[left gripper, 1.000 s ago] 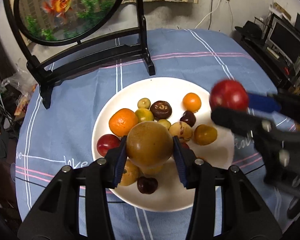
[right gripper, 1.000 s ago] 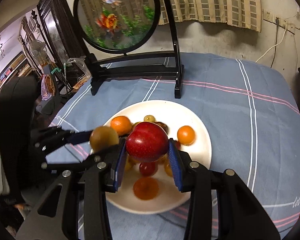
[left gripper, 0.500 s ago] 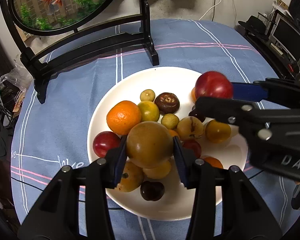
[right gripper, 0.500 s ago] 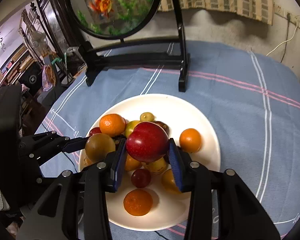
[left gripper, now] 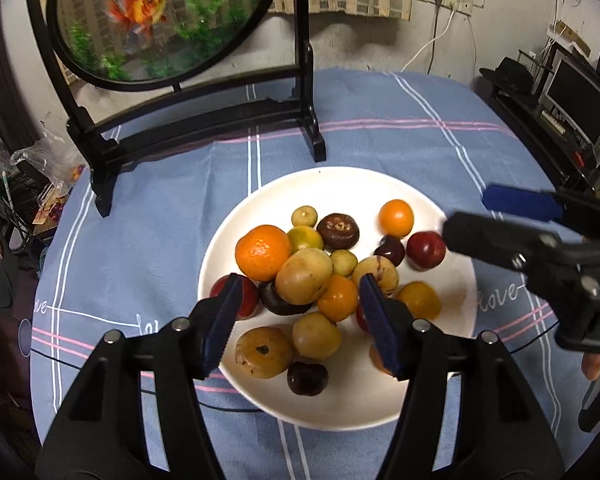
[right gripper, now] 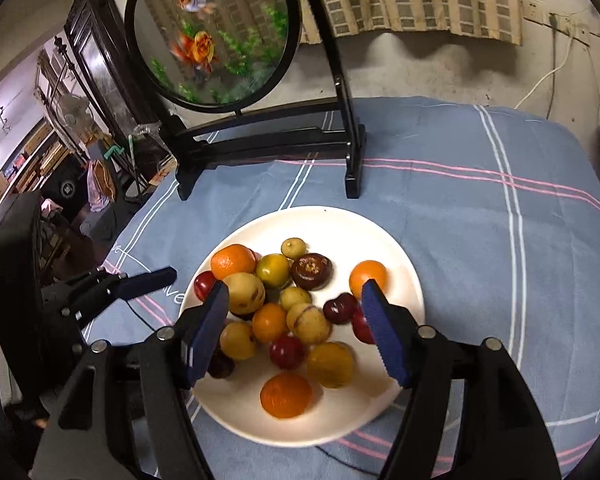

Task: Organize fruits

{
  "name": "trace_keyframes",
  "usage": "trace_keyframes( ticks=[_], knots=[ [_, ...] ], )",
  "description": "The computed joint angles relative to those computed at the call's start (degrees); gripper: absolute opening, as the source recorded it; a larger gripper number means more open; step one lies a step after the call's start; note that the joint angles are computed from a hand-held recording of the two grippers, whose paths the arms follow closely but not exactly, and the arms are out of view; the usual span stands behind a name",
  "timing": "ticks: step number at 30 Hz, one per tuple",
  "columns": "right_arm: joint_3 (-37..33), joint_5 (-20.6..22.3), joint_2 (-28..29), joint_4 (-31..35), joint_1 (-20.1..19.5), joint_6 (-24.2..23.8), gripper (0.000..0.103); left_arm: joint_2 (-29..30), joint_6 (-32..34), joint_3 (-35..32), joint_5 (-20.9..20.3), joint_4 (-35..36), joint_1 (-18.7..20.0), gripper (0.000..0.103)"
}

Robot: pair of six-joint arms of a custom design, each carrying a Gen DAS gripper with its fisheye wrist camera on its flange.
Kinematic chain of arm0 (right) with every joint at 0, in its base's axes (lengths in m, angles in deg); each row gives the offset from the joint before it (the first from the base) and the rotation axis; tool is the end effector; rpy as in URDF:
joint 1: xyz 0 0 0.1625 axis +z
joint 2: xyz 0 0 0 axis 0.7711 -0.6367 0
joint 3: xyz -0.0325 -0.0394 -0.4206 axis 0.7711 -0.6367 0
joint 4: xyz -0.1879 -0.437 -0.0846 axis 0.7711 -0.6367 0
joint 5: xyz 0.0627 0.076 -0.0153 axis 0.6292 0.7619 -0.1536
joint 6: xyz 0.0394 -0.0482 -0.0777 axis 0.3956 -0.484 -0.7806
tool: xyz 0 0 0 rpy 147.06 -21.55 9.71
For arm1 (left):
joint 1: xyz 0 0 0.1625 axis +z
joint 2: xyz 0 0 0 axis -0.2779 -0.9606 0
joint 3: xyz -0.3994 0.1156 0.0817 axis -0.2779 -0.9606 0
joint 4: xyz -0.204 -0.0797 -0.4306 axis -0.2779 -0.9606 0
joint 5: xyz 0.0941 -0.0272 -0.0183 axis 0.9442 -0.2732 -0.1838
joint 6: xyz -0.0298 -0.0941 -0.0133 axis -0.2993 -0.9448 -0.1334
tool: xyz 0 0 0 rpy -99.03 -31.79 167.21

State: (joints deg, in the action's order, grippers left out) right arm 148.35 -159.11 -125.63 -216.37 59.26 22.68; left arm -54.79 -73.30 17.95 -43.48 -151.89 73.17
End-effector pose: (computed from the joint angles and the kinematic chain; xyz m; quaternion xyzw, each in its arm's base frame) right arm 0.3779 -0.7454 0.1448 0.2792 -0.9295 0.1961 0.1400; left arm -0.1923 -0.6900 0.2871 0.1397 0.8693 -0.2867 0.3777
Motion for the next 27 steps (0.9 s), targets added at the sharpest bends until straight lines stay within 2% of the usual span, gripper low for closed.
trace_keyframes(
  ticks=[6, 11, 16, 19, 24, 27],
  knots=[
    [7.4, 1.1, -6.1, -3.9, 0.6, 0.6, 0.069, -3.4, 2.0, 3.8, 2.3, -5.2, -3.3, 0.071],
    [13.2, 2.2, -10.8, -8.1, 2.2, 0.1, 0.069, -6.1, 5.0, 6.9, 5.0, -10.6, -6.6, 0.084],
    [17.8, 4.3, -14.8, -11.5, 3.7, -0.4, 0.070, -7.9, 13.2, 10.8, 9.8, -22.7, -10.7, 0.099],
    [20.1, 5.2, -16.6, -13.4, 4.5, -0.7, 0.070, -9.5, 14.3, 12.1, 10.6, -26.6, -12.7, 0.101],
    [23.4, 5.0, -18.9, -15.4, 5.6, -1.1, 0.070, -12.3, 12.6, 13.8, 10.9, -28.5, -15.0, 0.101],
    [24.9, 4.9, -20.0, -15.9, 6.0, -0.6, 0.070, -12.9, 15.3, 14.8, 11.6, -32.4, -16.6, 0.101]
  ],
)
